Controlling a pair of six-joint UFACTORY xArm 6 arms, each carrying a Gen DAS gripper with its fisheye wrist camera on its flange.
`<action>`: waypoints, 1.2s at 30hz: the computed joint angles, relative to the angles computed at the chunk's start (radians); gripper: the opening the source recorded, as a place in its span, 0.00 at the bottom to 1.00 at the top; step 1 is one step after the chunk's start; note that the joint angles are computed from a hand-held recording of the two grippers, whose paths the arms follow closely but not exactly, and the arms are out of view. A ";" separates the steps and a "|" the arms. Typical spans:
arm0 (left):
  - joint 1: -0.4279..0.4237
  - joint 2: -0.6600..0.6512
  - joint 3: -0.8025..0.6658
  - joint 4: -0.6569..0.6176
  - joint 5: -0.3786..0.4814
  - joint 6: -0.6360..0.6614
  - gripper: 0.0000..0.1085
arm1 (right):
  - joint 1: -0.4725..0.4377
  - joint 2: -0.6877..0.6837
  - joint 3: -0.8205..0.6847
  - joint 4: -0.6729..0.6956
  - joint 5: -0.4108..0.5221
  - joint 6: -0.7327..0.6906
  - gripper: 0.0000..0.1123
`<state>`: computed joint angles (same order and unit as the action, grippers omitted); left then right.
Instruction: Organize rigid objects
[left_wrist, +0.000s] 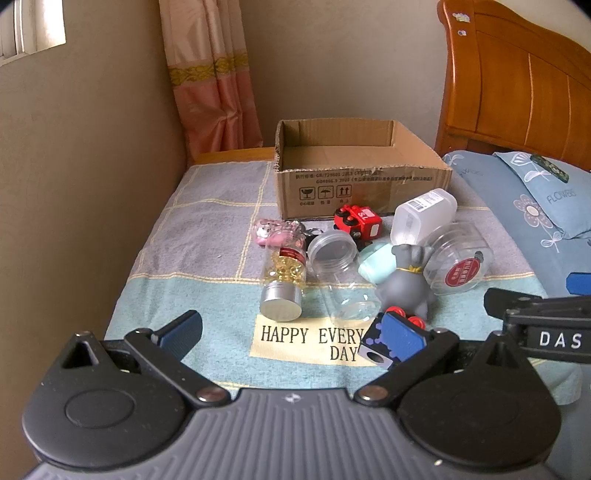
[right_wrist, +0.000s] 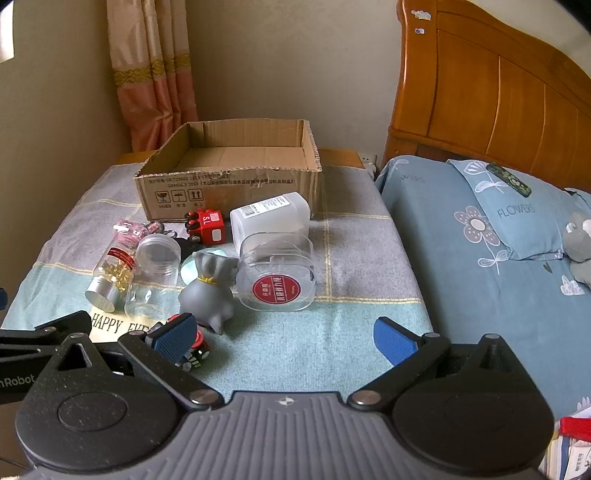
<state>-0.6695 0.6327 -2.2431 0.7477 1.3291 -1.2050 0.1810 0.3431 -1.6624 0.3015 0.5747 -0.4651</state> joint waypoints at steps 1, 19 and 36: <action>0.000 0.001 -0.001 0.000 0.001 0.000 0.94 | 0.000 -0.001 0.002 0.001 -0.001 -0.001 0.92; -0.001 -0.013 0.019 0.005 -0.017 -0.006 0.94 | 0.001 -0.006 0.008 -0.001 -0.012 0.002 0.92; -0.001 -0.022 0.034 0.008 -0.027 -0.016 0.94 | 0.002 -0.010 0.010 -0.003 -0.018 0.001 0.92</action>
<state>-0.6704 0.6112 -2.2092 0.7553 1.3018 -1.2207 0.1825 0.3336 -1.6521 0.2988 0.5566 -0.4637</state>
